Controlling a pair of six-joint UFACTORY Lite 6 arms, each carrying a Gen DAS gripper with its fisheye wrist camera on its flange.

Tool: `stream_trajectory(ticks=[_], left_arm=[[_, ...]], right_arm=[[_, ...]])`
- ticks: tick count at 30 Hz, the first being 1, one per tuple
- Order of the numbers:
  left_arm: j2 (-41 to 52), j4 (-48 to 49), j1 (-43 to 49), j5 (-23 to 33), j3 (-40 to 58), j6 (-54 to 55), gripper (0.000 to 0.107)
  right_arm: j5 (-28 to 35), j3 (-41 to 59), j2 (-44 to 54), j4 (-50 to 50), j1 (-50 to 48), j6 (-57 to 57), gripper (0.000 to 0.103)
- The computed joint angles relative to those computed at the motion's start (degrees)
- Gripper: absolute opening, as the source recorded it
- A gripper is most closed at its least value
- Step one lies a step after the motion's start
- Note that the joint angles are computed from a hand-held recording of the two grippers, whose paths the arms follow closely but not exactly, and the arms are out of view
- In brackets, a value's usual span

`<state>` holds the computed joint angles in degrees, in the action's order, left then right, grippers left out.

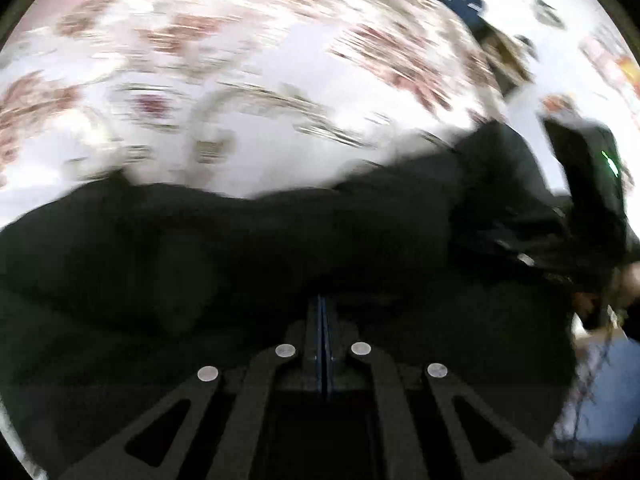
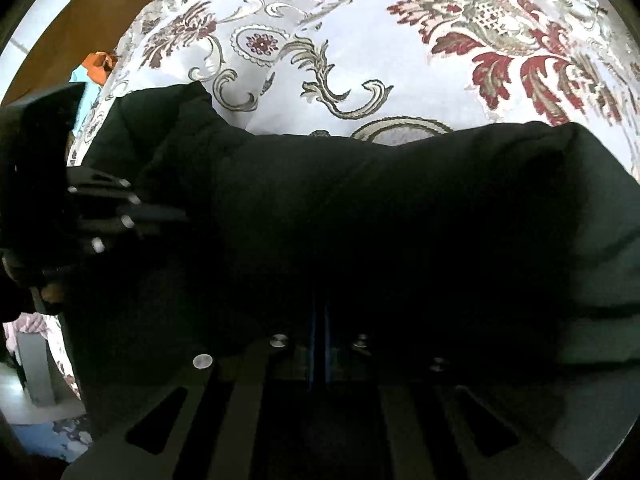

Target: Fold large clothes

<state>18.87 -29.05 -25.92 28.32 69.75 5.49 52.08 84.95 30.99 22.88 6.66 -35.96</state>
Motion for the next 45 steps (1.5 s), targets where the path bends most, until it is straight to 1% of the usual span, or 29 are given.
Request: stream_trajectory(ticks=[2, 3, 4, 5, 6, 10, 12, 15, 17, 19, 20, 21, 22, 23, 24, 25, 26, 27, 28, 30, 31, 32, 33, 35, 36, 38, 39, 42, 45], left_arm=[[-1.7, 2.1, 2.4, -0.3, -1.8, -4.3, 0.004], [-0.6, 3.4, 4.0, 1.0, -1.5, -6.9, 0.004], [1.0, 2.5, 4.7, 1.4, -1.2, -7.1, 0.004], [2.2, 2.0, 5.0, 1.6, -0.9, -7.4, 0.004], [3.5, 3.9, 4.4, 1.4, -0.1, -9.1, 0.004], [9.5, 19.6, -0.9, 1.2, 5.6, -27.4, 0.004], [7.7, 24.6, -2.5, 1.0, 4.2, -34.8, 0.004], [2.8, 26.0, -2.9, 0.6, 0.5, -38.7, 0.004], [-2.1, 27.4, -3.2, 0.9, -3.0, -40.8, 0.004], [-6.9, 29.8, -3.6, 1.0, -5.9, -43.9, 0.004], [-9.4, 31.1, -4.1, 0.9, -7.5, -45.9, 0.006], [-11.2, 31.4, -4.0, 0.6, -8.8, -46.4, 0.011], [-13.0, 32.5, -4.5, 0.9, -9.6, -47.9, 0.017], [-13.8, 34.3, -5.3, 1.2, -9.6, -50.2, 0.032], [-16.0, 37.4, -6.3, 1.7, -10.6, -53.9, 0.052], [-16.7, 40.8, -7.4, 2.4, -10.0, -57.8, 0.063], [-16.4, 45.3, -9.0, 2.7, -9.2, -63.3, 0.078], [-18.5, 50.5, -10.9, 3.6, -10.4, -69.3, 0.081], [-19.9, 54.1, -12.6, 4.7, -11.0, -73.5, 0.082], [-22.6, 57.1, -14.1, 5.6, -12.5, -77.3, 0.085], [-23.3, 58.6, -14.8, 6.2, -12.9, -79.5, 0.087], [-24.0, 60.2, -15.8, 6.6, -13.2, -81.9, 0.091], [-24.9, 62.1, -16.5, 6.4, -14.2, -84.3, 0.095], [-27.7, 66.7, -18.8, 7.7, -16.5, -89.9, 0.098], [-28.5, 68.3, -19.8, 8.3, -17.0, -91.9, 0.099], [-31.3, 71.8, -22.2, 9.7, -19.0, -95.4, 0.100], [-32.4, 73.4, -23.3, 10.7, -19.6, -96.9, 0.101], [-35.7, 77.2, -27.6, 14.8, -21.2, -100.7, 0.103], [-39.1, 81.6, -32.4, 19.2, -23.2, -105.4, 0.103]], right_arm=[[-1.0, -1.8, -1.6, 0.8, -0.9, -1.3, 0.000], [-1.4, -2.7, -2.3, 1.2, -1.3, -1.9, 0.000], [-1.8, -3.1, -2.6, 1.4, -1.7, -2.5, 0.000], [-2.2, -3.5, -2.8, 1.3, -1.9, -3.0, 0.000], [-2.7, -4.0, -3.1, 1.1, -1.9, -3.2, 0.000], [-6.9, -6.6, -3.9, 1.5, -0.6, -3.2, 0.000], [-8.2, -8.3, -5.2, 2.5, -0.5, -3.9, 0.000], [-11.0, -13.5, -9.8, 8.1, -2.0, -9.2, 0.000], [-12.0, -17.5, -14.9, 11.4, -3.0, -12.9, 0.007], [-12.0, -20.5, -19.1, 14.2, -3.8, -15.5, 0.021], [-11.6, -21.7, -21.0, 15.4, -4.2, -16.7, 0.034], [-12.0, -23.0, -22.9, 15.7, -4.3, -16.9, 0.042], [-13.8, -25.1, -26.1, 14.7, -3.5, -15.7, 0.043], [-14.8, -25.8, -27.5, 13.9, -3.2, -15.0, 0.046], [-15.7, -27.0, -29.7, 13.8, -3.1, -14.7, 0.048], [-16.0, -27.7, -31.2, 14.5, -3.3, -14.6, 0.051], [-16.2, -28.1, -32.3, 14.7, -3.5, -14.0, 0.057], [-16.7, -28.7, -33.6, 14.5, -3.7, -13.1, 0.060], [-17.6, -29.7, -35.5, 14.0, -3.9, -11.9, 0.061], [-18.8, -31.3, -38.7, 13.8, -4.3, -10.8, 0.064], [-19.9, -32.5, -40.7, 13.2, -4.2, -9.4, 0.071], [-20.9, -33.8, -42.9, 12.7, -4.2, -7.9, 0.079], [-22.0, -35.1, -45.3, 12.0, -4.1, -5.9, 0.081], [-23.4, -37.3, -49.2, 9.6, -2.9, -0.5, 0.082], [-24.3, -38.4, -51.1, 7.8, -2.1, 2.7, 0.085], [-26.4, -40.7, -55.1, 2.7, -0.4, 10.1, 0.095], [-27.3, -41.8, -56.9, 0.5, 0.5, 13.2, 0.097], [-29.6, -45.1, -62.4, -8.1, 3.9, 24.4, 0.099], [-31.2, -48.2, -67.7, -20.2, 8.3, 38.5, 0.101]])
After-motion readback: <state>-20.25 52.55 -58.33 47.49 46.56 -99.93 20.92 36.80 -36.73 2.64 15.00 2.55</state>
